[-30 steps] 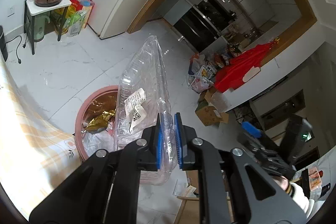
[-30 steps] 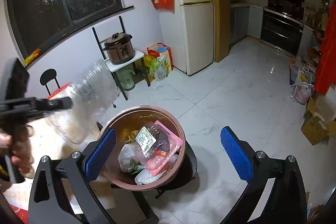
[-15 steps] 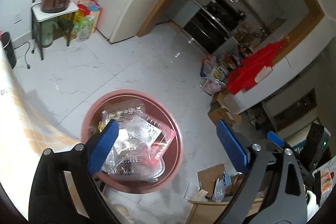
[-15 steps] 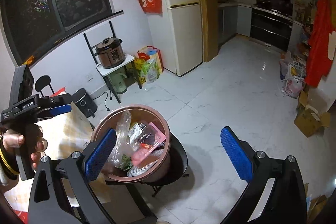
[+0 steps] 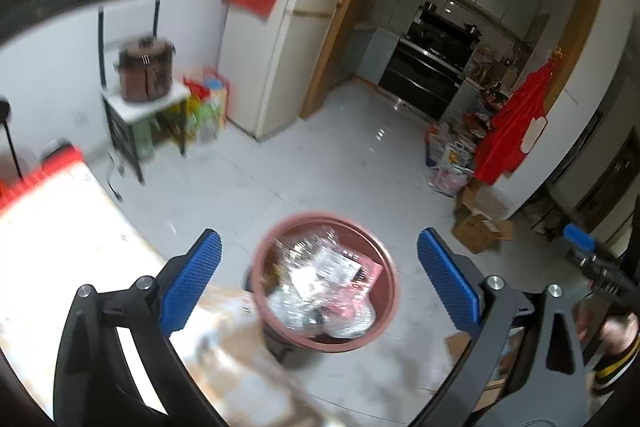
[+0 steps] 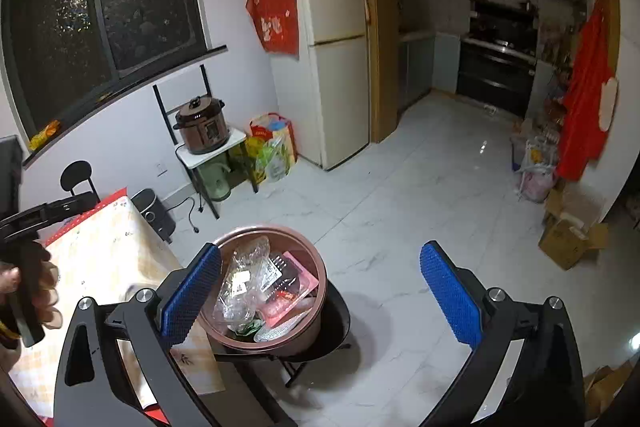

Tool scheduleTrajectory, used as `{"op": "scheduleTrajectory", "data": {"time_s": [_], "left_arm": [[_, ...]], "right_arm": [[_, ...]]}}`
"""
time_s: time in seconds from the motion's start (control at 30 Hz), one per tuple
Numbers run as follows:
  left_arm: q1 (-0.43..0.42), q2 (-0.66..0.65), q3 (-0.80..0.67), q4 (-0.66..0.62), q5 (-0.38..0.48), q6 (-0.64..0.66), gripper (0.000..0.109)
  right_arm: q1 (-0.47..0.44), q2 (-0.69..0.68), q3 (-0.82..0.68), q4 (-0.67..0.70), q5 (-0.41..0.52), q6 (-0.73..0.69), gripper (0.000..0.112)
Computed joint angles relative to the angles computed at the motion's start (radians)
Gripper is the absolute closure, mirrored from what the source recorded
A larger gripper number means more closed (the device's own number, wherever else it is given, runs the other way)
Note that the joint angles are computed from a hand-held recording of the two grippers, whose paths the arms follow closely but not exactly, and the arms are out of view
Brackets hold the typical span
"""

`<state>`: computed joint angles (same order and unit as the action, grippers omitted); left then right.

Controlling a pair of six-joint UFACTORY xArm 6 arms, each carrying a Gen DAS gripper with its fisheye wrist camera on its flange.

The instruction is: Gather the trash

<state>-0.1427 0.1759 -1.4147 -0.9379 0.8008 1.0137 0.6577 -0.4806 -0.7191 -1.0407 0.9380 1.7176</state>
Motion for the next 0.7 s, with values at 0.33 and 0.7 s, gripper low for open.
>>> {"op": "scheduleTrajectory", "data": {"time_s": [0.33, 0.7], "left_arm": [[0.111, -0.244, 0.122, -0.031, 0.052, 0.108, 0.012], [0.238, -0.418, 0.198, -0.055, 0.126, 0.189, 0.011]], "right_arm": [[0.224, 0.077, -0.202, -0.012, 0.261, 0.008, 0.014], [0.399, 0.205, -0.391, -0.032, 0.476, 0.039, 0.014]]}}
